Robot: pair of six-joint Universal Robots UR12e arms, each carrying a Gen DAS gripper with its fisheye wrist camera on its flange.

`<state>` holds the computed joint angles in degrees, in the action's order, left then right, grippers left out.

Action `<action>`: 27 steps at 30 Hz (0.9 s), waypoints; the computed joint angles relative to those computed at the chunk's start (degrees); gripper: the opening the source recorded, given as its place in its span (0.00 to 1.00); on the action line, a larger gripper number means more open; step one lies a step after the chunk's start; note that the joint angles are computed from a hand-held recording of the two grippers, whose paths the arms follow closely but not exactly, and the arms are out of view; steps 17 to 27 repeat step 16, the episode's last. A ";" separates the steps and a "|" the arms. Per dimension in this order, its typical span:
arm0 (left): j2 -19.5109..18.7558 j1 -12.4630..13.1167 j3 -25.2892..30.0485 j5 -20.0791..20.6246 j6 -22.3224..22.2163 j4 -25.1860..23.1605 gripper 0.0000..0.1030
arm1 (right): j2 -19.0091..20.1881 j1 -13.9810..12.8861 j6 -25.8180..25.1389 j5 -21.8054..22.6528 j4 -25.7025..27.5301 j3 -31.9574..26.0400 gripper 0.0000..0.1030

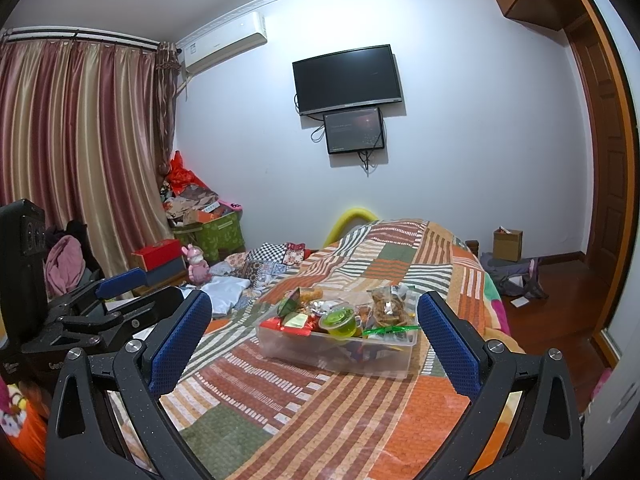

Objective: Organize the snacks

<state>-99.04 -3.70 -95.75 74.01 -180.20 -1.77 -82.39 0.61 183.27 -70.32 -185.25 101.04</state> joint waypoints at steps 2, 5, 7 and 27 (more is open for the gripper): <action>-0.02 -0.02 -0.01 -0.05 0.12 0.10 1.00 | 0.03 0.01 -0.07 -0.08 -0.08 0.00 1.00; -0.04 -0.13 0.10 -0.20 0.40 -0.28 1.00 | 0.00 0.00 0.01 -0.06 0.06 -0.02 1.00; -0.02 -0.15 0.07 -0.29 0.60 -0.41 1.00 | -0.02 0.05 0.08 -0.05 -0.02 0.04 1.00; -0.07 -0.22 0.23 -1.06 0.91 -1.90 1.00 | -0.14 -0.09 0.41 0.27 0.51 0.12 1.00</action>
